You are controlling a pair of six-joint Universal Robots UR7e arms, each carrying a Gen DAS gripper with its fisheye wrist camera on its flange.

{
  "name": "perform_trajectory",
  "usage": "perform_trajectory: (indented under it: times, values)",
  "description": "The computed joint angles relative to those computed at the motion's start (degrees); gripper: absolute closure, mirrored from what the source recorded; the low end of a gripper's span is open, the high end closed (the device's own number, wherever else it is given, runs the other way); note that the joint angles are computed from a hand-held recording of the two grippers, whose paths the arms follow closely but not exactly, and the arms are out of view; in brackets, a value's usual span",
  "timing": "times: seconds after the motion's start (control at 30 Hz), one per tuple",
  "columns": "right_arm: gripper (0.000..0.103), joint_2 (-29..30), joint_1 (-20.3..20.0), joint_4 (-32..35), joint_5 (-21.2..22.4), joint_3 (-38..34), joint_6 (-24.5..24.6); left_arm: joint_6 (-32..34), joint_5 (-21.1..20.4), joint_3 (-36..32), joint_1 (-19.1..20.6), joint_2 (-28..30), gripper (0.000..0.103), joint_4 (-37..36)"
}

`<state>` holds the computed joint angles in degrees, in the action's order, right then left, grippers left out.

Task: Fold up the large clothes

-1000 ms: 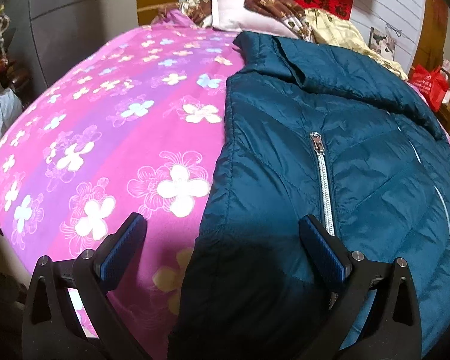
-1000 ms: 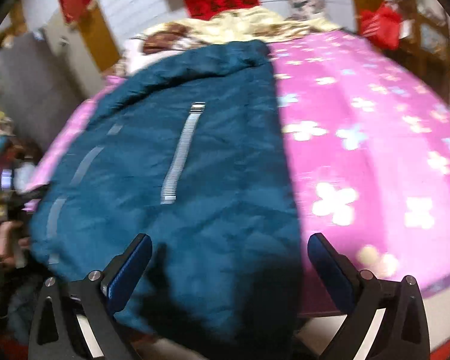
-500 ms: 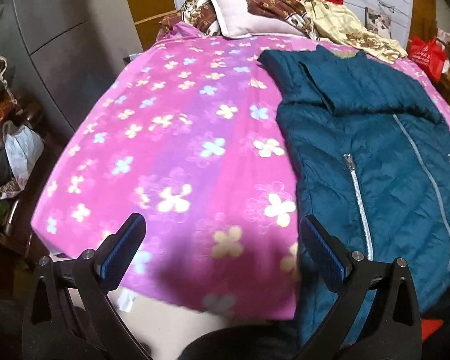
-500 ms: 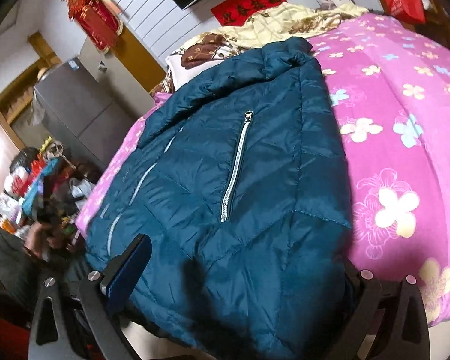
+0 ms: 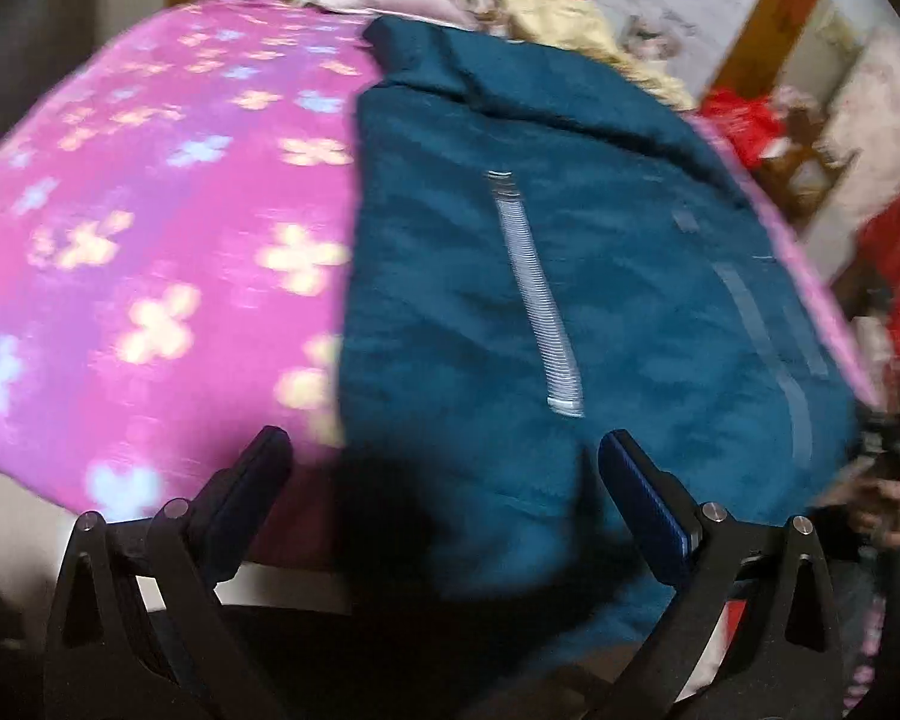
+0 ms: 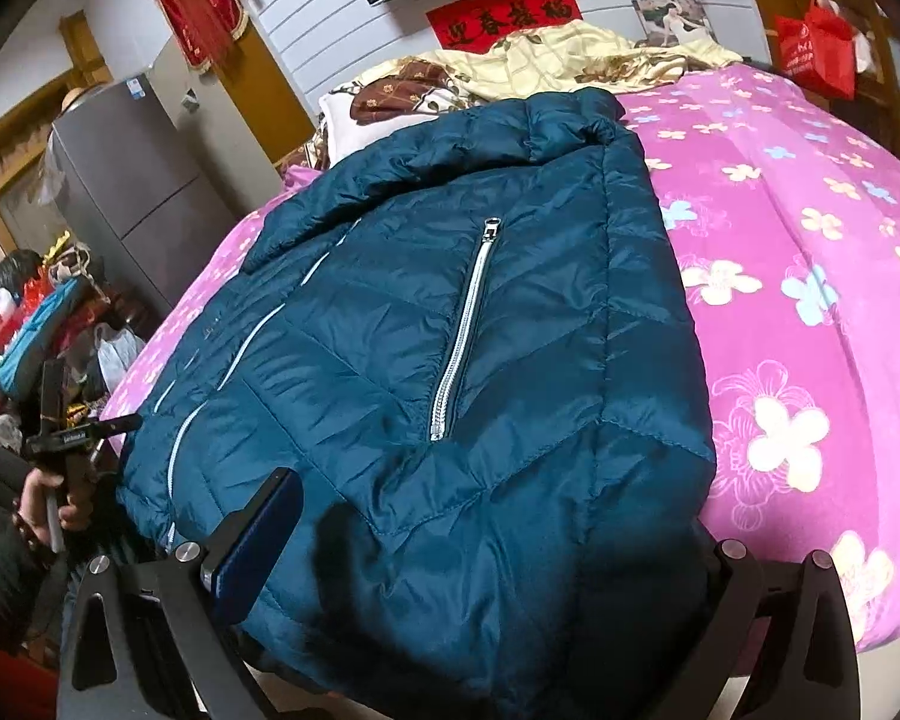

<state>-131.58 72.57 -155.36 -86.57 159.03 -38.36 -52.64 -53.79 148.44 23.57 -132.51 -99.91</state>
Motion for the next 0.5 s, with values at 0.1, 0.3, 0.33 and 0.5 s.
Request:
perform_trajectory:
  times: [0.1,0.3,0.33,0.5]
  values:
    - [0.0,-0.47,-0.43,0.41,0.51,0.11,-0.1,5.11,-3.41,0.43,-0.08,-0.82,0.001,-1.77]
    - [0.0,-5.09,-3.15,8.58,3.23,-1.01,-0.3,13.04,-10.67,0.19,7.36,-0.51,0.001,-12.12]
    - [0.0,-5.99,-4.18,10.39,4.44,-1.26,-0.73,15.69,-12.42,0.21,9.95,0.97,0.001,-16.21]
    - [0.0,-1.75,-5.68,9.63,8.33,-2.76,-0.62,21.74,-16.94,-1.91,17.69,14.15,0.001,-31.27]
